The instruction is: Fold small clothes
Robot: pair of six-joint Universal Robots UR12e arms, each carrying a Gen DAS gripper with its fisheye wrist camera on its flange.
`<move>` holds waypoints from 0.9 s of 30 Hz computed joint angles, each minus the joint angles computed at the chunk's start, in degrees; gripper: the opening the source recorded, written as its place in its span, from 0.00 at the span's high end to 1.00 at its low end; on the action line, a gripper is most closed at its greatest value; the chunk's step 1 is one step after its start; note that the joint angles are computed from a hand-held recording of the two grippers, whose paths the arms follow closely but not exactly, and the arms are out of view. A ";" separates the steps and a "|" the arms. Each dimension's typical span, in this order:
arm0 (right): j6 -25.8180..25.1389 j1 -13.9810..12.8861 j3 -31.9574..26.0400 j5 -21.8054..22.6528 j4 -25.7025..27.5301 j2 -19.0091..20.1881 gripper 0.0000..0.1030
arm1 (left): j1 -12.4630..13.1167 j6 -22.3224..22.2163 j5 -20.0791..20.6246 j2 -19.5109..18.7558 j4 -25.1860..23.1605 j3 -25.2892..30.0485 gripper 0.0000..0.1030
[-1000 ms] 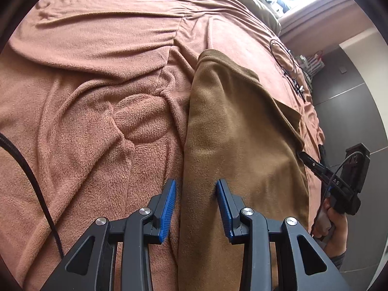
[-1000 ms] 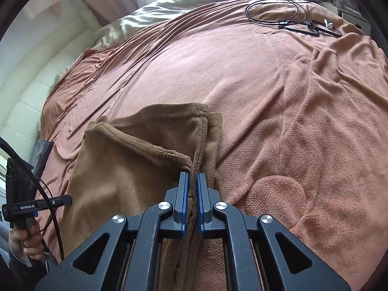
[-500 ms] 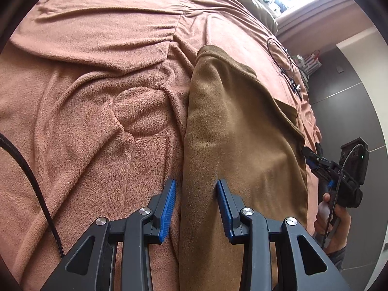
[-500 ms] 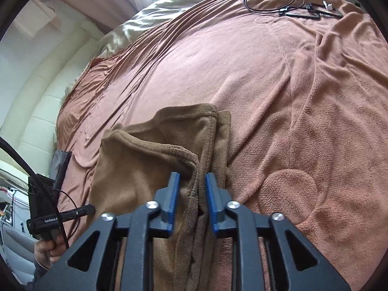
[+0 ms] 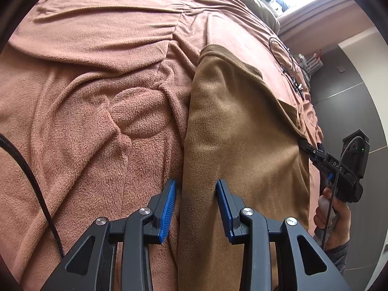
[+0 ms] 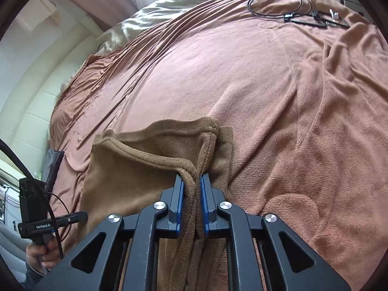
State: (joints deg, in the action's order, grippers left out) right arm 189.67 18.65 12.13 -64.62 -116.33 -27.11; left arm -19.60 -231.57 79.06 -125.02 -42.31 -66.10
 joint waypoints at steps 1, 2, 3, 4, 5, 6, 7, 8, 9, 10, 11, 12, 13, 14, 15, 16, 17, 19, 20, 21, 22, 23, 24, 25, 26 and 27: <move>0.23 0.09 1.39 -0.96 -0.94 -0.78 0.94 | -0.03 -0.07 -0.07 0.06 0.07 -0.09 0.65; 0.58 0.19 3.91 -1.99 -2.35 -2.15 0.94 | -0.06 0.01 -0.16 0.13 0.16 -0.22 0.65; 0.78 0.41 5.43 -3.56 -3.17 -3.05 0.94 | -0.13 0.06 -0.26 0.25 0.29 -0.42 0.65; 0.51 0.59 6.34 -5.01 -3.92 -3.57 0.94 | -0.18 0.10 -0.32 0.36 0.43 -0.62 0.65; -0.55 0.83 7.08 -5.79 -4.89 -3.95 0.94 | -0.26 0.23 -0.23 0.46 0.47 -0.78 0.65; -1.84 1.15 7.03 -6.82 -4.91 -4.04 0.93 | -0.33 0.38 -0.11 0.55 0.37 -0.88 0.65; -2.05 1.36 5.11 -7.66 -2.53 -3.36 0.92 | -0.38 0.38 -0.09 0.65 0.36 -1.04 0.65; -1.57 1.45 4.56 -7.93 -0.56 -3.40 0.88 | -0.40 0.22 -0.14 0.78 0.42 -1.24 0.65; -1.17 1.52 5.27 -8.43 -0.02 -3.98 0.86 | -0.44 0.14 -0.18 0.99 0.48 -1.51 0.65; -0.77 1.51 6.70 -9.14 -0.78 -4.83 0.84 | -0.51 0.26 -0.13 1.19 0.53 -1.74 0.65; -0.17 1.52 9.15 -9.93 -2.22 -6.23 0.77 | -0.56 0.47 -0.10 1.36 0.60 -1.95 0.65; 0.46 1.42 12.01 -9.80 -3.66 -7.81 0.72 | -0.63 0.59 -0.10 1.56 0.76 -2.21 0.65; 1.06 1.26 14.75 -8.93 -4.71 -9.34 0.60 | -0.71 0.50 -0.36 1.83 1.14 -2.67 0.65; 1.28 1.12 17.26 -7.84 -5.40 -10.73 0.51 | -0.80 0.25 -0.69 2.03 1.41 -3.04 0.65; 1.07 0.93 20.00 -6.83 -5.99 -12.25 0.51 | -0.85 -0.02 -1.24 2.15 1.50 -3.30 0.65; 0.71 0.86 21.55 -6.24 -5.77 -13.18 0.50 | -0.96 -0.06 -1.81 2.27 1.51 -3.60 0.65; 0.34 0.88 23.55 -5.83 -5.69 -14.33 0.50 | -1.14 0.12 -1.78 2.37 1.43 -3.73 0.65; -0.29 0.92 27.88 -4.71 -6.37 -16.67 0.51 | -1.61 0.47 -1.04 2.76 1.39 -4.23 0.65; -0.49 0.95 29.41 -4.55 -6.30 -17.54 0.51 | -1.74 0.49 -0.97 2.92 1.42 -4.44 0.65; -0.66 0.95 30.93 -4.43 -6.22 -18.41 0.51 | -1.85 0.45 -0.95 3.12 1.49 -4.73 0.65; -0.63 0.96 32.20 -4.27 -6.20 -19.14 0.51 | -1.97 0.37 -1.02 3.36 1.57 -5.07 0.65; -0.68 0.95 33.52 -3.90 -6.21 -19.89 0.51 | -2.04 0.32 -1.10 3.55 1.65 -5.37 0.65; -0.76 0.99 34.71 -3.77 -6.36 -20.57 0.51 | -2.14 0.21 -1.13 3.75 1.72 -5.69 0.65; -0.85 0.99 35.84 -3.84 -6.69 -21.19 0.51 | -2.30 0.04 -1.07 4.07 1.91 -6.22 0.65; -0.92 1.06 36.73 -4.02 -6.78 -21.73 0.51 | -2.42 -0.05 -1.00 4.32 2.02 -6.63 0.65; -1.03 1.11 37.03 -4.08 -6.47 -21.93 0.51 | -2.57 -0.24 -0.95 4.60 2.30 -7.15 0.65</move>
